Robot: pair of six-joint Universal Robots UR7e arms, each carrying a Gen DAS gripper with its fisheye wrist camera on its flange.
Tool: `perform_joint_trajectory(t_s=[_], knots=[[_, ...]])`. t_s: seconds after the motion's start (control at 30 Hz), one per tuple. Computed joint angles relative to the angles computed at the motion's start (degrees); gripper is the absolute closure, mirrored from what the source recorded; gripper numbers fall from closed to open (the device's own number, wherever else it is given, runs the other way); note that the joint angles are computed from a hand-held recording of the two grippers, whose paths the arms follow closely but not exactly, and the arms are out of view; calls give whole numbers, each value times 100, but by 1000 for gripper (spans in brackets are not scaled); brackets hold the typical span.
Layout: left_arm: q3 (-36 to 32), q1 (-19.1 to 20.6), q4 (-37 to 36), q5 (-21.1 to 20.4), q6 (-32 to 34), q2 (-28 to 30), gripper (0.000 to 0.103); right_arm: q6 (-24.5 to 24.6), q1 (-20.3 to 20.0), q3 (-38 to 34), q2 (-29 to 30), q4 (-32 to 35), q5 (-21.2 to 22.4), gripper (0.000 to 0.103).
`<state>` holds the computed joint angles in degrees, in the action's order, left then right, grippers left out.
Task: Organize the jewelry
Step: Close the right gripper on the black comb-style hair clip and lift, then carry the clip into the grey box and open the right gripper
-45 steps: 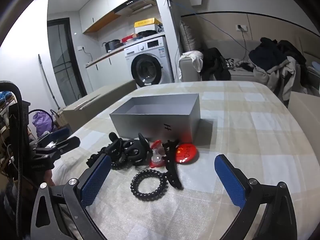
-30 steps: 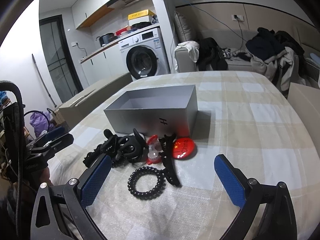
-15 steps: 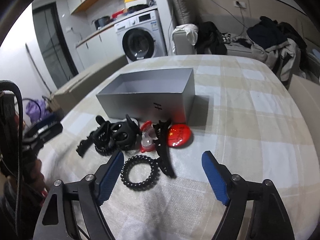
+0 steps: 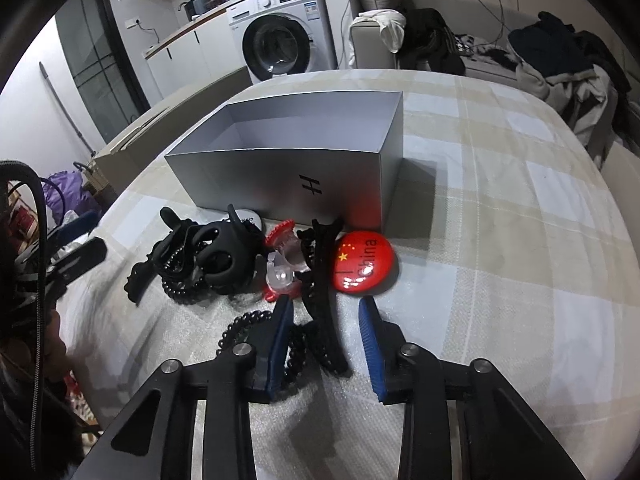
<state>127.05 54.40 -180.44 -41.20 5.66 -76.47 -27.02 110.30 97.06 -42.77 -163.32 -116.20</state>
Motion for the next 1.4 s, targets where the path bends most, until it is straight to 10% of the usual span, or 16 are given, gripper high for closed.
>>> perform_joint_trajectory(t_s=[0.2, 0.47, 0.73, 1.4], knots=[[-204, 113, 776, -178, -181, -10, 43, -94, 46, -95, 122, -24, -96, 80], [-396, 147, 1581, -120, -454, 41, 44, -39, -60, 290, -233, -226, 352, 90], [-520, 174, 2172, -189, -550, 65, 90, 23, -59, 656, -587, -662, 763, 90], [-459, -178, 683, -406, -169, -257, 90, 605, 142, 206, -499, -830, 1071, 90]])
